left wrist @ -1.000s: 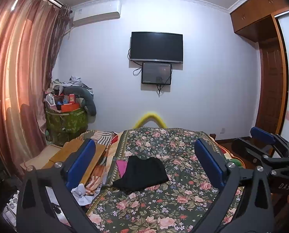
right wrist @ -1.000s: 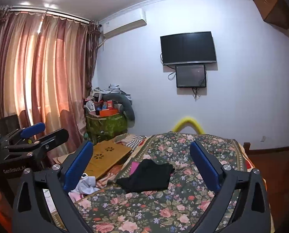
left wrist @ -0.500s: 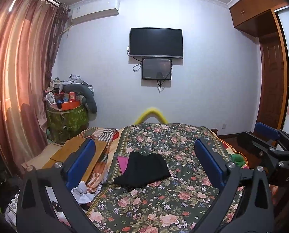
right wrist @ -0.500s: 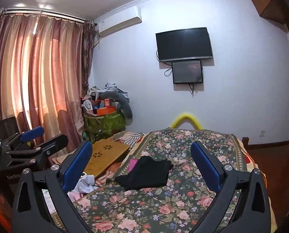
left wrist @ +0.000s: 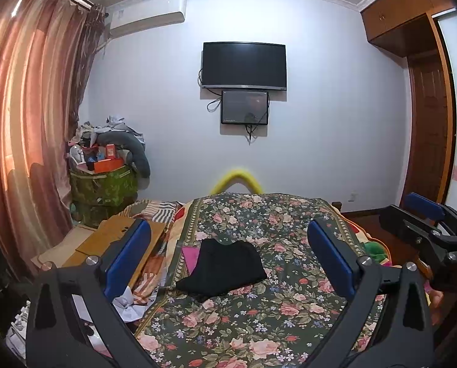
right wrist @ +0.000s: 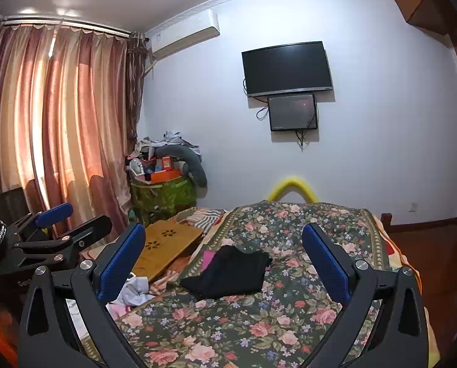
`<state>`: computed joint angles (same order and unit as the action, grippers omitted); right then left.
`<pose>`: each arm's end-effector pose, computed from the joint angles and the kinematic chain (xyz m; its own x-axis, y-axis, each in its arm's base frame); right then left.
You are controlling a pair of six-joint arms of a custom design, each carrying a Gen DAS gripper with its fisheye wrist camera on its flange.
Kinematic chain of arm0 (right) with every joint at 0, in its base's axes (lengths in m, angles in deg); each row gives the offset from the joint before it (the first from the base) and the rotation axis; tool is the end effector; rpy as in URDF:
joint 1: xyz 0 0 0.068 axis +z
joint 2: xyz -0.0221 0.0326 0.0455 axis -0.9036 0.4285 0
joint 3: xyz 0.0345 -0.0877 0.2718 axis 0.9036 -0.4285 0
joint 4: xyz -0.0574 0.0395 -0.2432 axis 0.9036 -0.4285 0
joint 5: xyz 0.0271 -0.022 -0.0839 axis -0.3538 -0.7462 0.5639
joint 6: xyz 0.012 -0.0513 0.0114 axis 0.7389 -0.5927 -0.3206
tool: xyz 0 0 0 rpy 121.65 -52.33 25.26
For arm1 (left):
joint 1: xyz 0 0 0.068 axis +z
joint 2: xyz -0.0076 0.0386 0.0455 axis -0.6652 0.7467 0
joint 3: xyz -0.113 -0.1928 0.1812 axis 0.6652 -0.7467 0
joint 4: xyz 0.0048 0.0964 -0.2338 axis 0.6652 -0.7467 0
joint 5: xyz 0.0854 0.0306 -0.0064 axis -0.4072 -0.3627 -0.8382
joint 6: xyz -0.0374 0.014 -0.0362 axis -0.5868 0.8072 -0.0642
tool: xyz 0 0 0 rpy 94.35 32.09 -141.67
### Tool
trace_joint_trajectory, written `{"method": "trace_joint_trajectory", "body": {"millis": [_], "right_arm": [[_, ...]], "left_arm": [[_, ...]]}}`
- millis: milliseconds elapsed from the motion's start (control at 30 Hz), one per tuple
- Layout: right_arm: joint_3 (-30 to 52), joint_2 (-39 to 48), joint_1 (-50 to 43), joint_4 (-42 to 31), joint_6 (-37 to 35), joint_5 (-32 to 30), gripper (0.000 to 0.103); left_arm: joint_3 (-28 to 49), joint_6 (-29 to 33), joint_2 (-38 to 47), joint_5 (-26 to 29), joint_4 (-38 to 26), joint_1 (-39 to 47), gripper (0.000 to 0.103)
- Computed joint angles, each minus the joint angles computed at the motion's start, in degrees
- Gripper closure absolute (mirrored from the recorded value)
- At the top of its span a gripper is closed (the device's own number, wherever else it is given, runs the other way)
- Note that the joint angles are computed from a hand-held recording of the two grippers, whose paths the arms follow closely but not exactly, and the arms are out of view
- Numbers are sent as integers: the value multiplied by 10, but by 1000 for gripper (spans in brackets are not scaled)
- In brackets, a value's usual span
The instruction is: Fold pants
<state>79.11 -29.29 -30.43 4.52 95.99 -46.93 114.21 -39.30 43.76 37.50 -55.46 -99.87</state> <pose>0.1420 0.0817 0.3851 -0.2010 0.0450 -0.9786 -0.2176 0.9719 0.0894 0.1949 -0.2658 0.3464 -0.2163 0.0209 -0.9761 0.1863 0.9823 -0.0202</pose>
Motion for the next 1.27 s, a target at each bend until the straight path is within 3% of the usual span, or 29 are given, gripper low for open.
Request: {"method": "trace_joint_trajectory", "body": {"millis": [700, 1267], "right_arm": [[3, -2, 5, -8, 7, 16, 1], [17, 17, 33, -19, 13, 48, 1]], "left_arm": [[20, 4, 11, 48, -9, 13, 0], [-6, 4, -3, 76, 0, 30, 0]]}}
